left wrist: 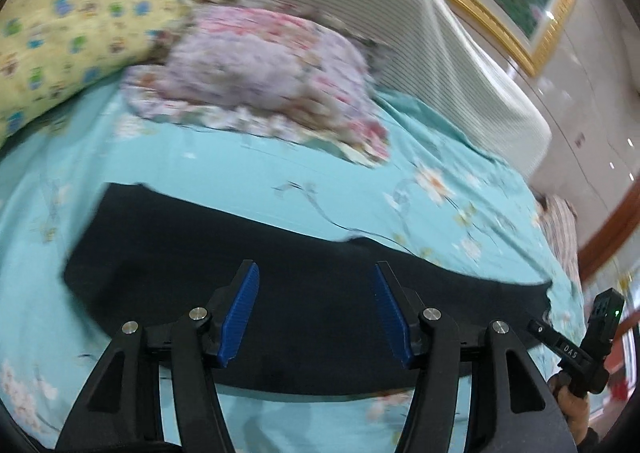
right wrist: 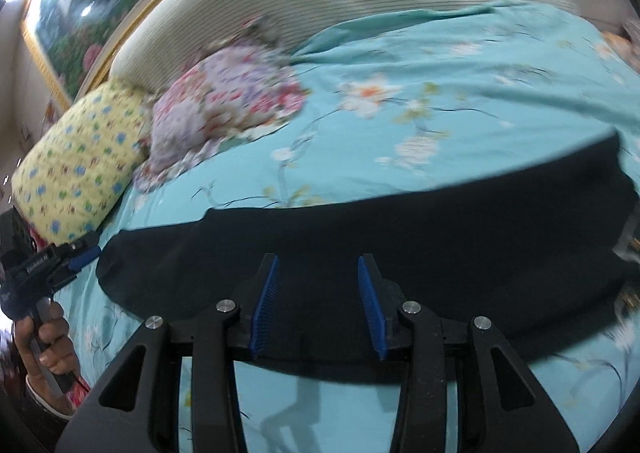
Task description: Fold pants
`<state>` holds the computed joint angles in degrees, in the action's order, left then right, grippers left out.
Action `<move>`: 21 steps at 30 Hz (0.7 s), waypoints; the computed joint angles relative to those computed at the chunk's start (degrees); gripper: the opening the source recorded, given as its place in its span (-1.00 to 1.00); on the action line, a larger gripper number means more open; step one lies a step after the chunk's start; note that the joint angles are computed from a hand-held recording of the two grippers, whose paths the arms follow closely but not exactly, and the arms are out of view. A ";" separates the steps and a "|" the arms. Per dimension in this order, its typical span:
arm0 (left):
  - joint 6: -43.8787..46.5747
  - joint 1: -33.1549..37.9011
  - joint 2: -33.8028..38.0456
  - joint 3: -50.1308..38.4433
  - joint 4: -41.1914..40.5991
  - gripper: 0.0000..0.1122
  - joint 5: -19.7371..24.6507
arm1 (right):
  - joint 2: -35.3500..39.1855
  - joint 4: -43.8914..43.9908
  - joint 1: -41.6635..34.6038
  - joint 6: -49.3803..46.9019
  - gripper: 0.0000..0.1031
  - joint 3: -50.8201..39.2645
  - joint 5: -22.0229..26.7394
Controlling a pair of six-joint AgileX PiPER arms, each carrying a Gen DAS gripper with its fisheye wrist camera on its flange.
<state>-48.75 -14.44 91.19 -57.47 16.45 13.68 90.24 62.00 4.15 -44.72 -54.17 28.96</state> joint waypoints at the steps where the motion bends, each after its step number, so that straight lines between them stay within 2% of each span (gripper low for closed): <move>1: 0.83 -0.79 0.92 -1.11 -0.69 0.07 0.31 | -0.93 0.82 -1.30 -0.72 -0.18 1.24 0.02; 7: 10.80 -6.71 7.62 -10.52 -7.68 0.13 3.96 | -5.01 2.69 -9.22 -3.32 -0.18 6.75 1.04; 13: 19.66 -11.94 15.21 -21.70 -13.45 0.19 8.40 | -6.10 4.40 -16.54 -6.21 -0.18 9.58 2.95; 21: 33.08 -16.56 27.42 -41.98 -22.35 0.21 19.36 | -3.79 7.81 -24.05 -10.02 -0.18 9.44 4.97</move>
